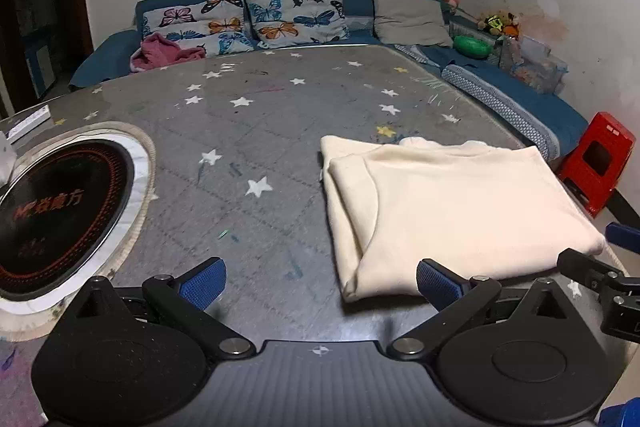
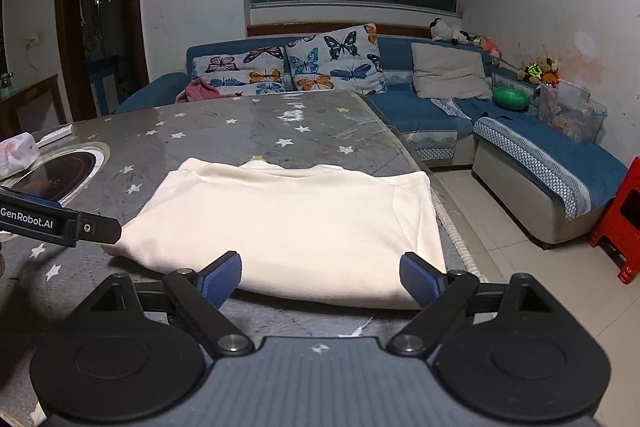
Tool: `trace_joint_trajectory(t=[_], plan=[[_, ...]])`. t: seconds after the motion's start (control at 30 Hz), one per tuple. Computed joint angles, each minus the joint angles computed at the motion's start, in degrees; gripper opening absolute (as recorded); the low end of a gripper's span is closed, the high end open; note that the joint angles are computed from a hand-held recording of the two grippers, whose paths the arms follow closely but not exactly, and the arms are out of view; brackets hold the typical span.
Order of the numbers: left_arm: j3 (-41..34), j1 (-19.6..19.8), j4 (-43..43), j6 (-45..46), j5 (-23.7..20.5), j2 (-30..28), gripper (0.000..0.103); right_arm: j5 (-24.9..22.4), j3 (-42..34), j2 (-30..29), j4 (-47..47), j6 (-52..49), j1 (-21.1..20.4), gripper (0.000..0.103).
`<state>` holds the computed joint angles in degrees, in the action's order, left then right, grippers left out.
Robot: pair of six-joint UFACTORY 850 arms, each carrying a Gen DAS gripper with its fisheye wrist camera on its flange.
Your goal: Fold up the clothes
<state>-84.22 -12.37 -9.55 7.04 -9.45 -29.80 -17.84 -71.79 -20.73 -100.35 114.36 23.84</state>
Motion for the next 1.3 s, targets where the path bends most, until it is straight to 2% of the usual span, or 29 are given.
trace_joint_trajectory(t=[0.13, 0.3, 0.97, 1.3], plan=[[1.21, 0.26, -0.07, 0.20, -0.28, 0.95, 0.103, -1.57, 0.71, 0.68, -1.15, 1.61, 0.91, 0.098], [2.78, 0.11, 4.81, -4.05, 0.03, 2.22, 0.103, -2.78, 1.11, 1.04, -1.31, 2.30, 1.83, 0.103], [7.14, 0.22, 12.48, -11.32, 1.48, 5.93, 0.103, -5.54, 2.13, 1.90, -0.07, 2.11, 4.06, 0.103], [9.52, 0.06, 6.11, -4.16, 2.49, 7.96, 0.103, -6.74, 3.34, 2.98, -0.89, 3.33, 4.75, 0.103]])
